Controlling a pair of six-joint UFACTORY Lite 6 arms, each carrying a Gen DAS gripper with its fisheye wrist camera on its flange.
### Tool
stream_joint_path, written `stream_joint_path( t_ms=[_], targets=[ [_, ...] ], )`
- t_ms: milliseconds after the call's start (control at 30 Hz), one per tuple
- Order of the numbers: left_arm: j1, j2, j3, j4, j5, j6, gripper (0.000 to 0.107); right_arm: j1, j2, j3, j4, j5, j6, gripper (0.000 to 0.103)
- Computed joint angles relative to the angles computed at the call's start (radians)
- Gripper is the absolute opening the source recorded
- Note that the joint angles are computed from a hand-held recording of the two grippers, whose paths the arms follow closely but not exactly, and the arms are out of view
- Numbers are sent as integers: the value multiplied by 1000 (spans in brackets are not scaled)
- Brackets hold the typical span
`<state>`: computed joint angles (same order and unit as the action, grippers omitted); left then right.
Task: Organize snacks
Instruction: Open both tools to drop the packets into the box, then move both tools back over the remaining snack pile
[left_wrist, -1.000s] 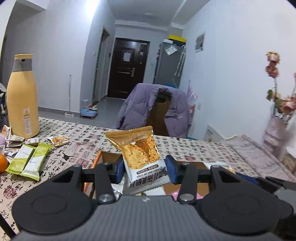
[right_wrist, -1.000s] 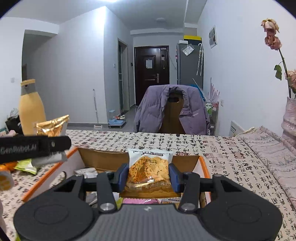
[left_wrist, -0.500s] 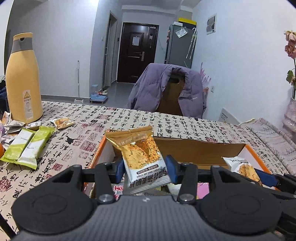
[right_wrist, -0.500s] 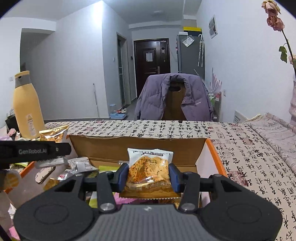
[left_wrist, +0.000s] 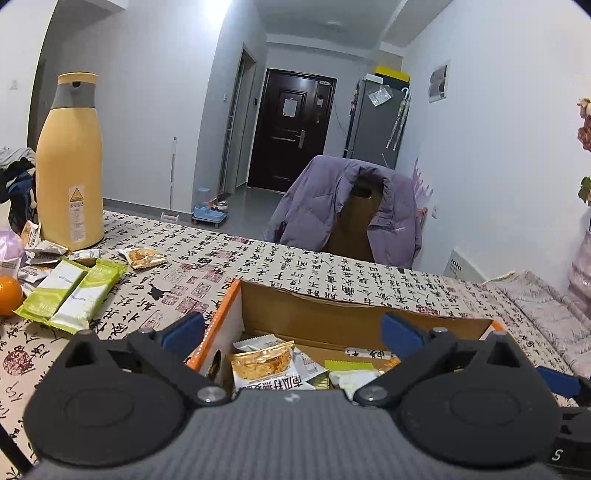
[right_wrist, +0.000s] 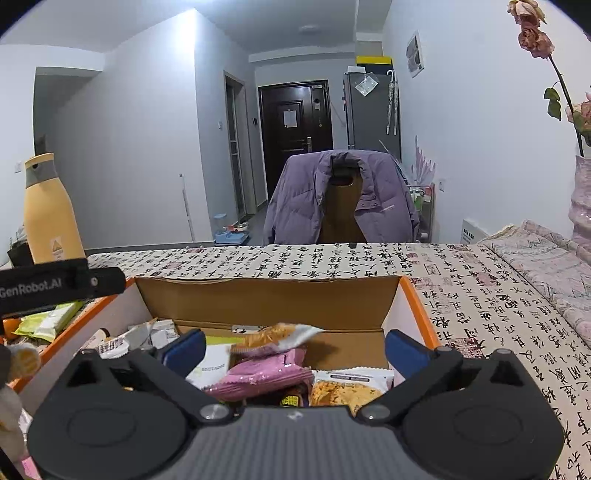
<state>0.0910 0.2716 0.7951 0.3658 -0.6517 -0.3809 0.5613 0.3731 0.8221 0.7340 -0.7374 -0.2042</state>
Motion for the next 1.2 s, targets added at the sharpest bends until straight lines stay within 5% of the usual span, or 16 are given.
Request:
stream_joint_path(
  t_ms=[367, 667, 967, 1200],
  targets=[
    [2, -141, -78, 60, 24, -76, 103, -9, -87, -49, 15, 22, -22, 103],
    [26, -362, -205, 124, 99, -123, 103, 46, -230, -89, 172, 40, -226, 103],
    [160, -541, -336, 386, 104, -316, 103, 184, -358, -157, 365, 25, -397, 103],
    [404, -606, -450, 689, -39, -450, 103, 357, -359, -202, 537, -39, -457, 103]
  ],
)
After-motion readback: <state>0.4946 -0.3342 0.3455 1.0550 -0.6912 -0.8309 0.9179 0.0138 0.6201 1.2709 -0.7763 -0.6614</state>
